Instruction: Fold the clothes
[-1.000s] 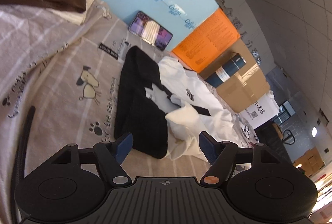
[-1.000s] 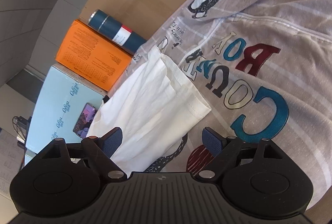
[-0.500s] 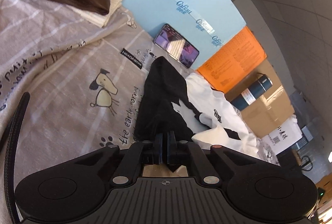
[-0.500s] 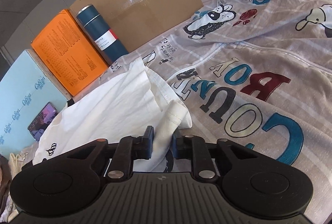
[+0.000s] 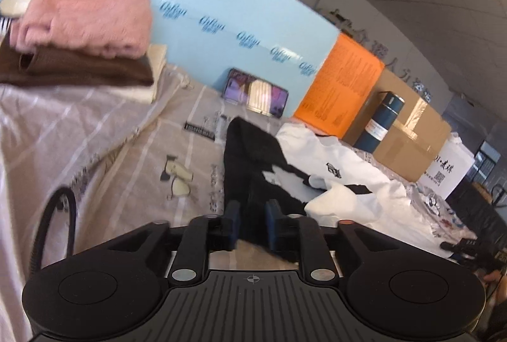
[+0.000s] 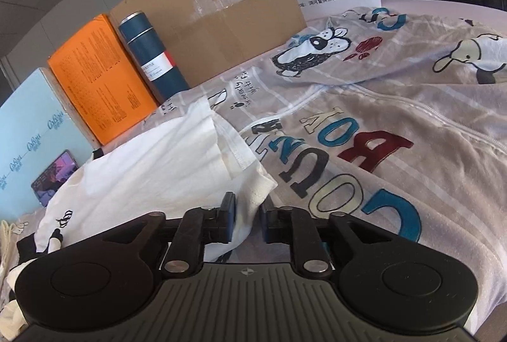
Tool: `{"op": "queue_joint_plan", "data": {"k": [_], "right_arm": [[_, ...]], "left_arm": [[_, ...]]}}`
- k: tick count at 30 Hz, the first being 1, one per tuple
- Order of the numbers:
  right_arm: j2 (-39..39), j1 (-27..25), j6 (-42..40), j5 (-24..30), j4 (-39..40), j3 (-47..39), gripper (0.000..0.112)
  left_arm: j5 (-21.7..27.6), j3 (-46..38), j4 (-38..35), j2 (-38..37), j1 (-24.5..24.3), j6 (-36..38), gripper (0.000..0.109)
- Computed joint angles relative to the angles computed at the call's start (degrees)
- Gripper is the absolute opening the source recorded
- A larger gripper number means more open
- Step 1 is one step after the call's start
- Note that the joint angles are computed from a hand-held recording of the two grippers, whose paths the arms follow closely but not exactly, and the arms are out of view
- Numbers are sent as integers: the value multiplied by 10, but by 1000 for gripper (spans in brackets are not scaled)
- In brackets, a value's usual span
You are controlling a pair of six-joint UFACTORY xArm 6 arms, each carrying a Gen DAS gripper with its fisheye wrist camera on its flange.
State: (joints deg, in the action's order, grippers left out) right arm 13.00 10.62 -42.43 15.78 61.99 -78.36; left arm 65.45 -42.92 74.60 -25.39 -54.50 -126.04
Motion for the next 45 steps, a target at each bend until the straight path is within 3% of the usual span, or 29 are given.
{"op": "queue_joint_plan", "data": {"k": [1, 4, 6, 9, 11, 14, 15, 18, 20, 21, 22, 23, 28, 32, 36, 38, 39, 40, 42, 45], "right_arm": [[-3, 9, -19, -37, 3, 8, 38], [-10, 40, -183, -124, 104, 7, 54], [-18, 49, -303, -120, 181, -7, 62], [-30, 26, -373, 38, 215, -23, 71], [-8, 20, -300, 158, 151, -63, 75], [62, 25, -196, 332, 72, -171, 77], [89, 38, -163, 362, 42, -213, 77], [157, 83, -88, 371, -48, -305, 76], [200, 94, -56, 407, -82, -361, 62], [215, 96, -49, 424, -89, -379, 44], [216, 98, -55, 422, -87, -374, 19], [208, 99, -69, 410, -75, -357, 12], [140, 85, -182, 339, 63, -253, 9], [157, 91, -135, 296, 4, -268, 9], [186, 95, -102, 310, -33, -298, 22], [183, 95, -112, 311, -27, -297, 36], [181, 96, -115, 308, -26, -296, 55], [180, 97, -115, 305, -28, -297, 63], [191, 91, -101, 331, -28, -321, 63], [206, 80, -61, 374, -40, -352, 63]], "left_arm": [[6, -8, 12, 10, -4, 31, 63], [-86, -25, 55, 34, 28, 132, 65], [-167, -36, 66, 51, 64, 175, 65], [-249, -53, 53, 76, 106, 221, 65], [-285, -56, 44, 82, 124, 238, 65], [-316, -44, 74, 72, 138, 188, 73], [-325, -39, 85, 68, 143, 168, 76], [-349, -32, 101, 63, 155, 137, 77], [-374, -32, 113, 65, 168, 127, 77], [-405, -36, 133, 70, 180, 118, 77], [-428, -42, 135, 78, 190, 127, 77], [-445, -48, 124, 86, 198, 147, 77], [-490, -56, 10, 115, 228, 266, 77], [-501, -50, 29, 113, 237, 230, 77], [-495, -38, 65, 97, 234, 173, 75], [-492, -36, 103, 90, 235, 115, 75], [-489, -38, 116, 89, 235, 99, 73], [-488, -43, 115, 92, 235, 104, 62], [-491, -52, 90, 102, 237, 137, 43], [-500, -55, 69, 109, 247, 145, 39]]}}
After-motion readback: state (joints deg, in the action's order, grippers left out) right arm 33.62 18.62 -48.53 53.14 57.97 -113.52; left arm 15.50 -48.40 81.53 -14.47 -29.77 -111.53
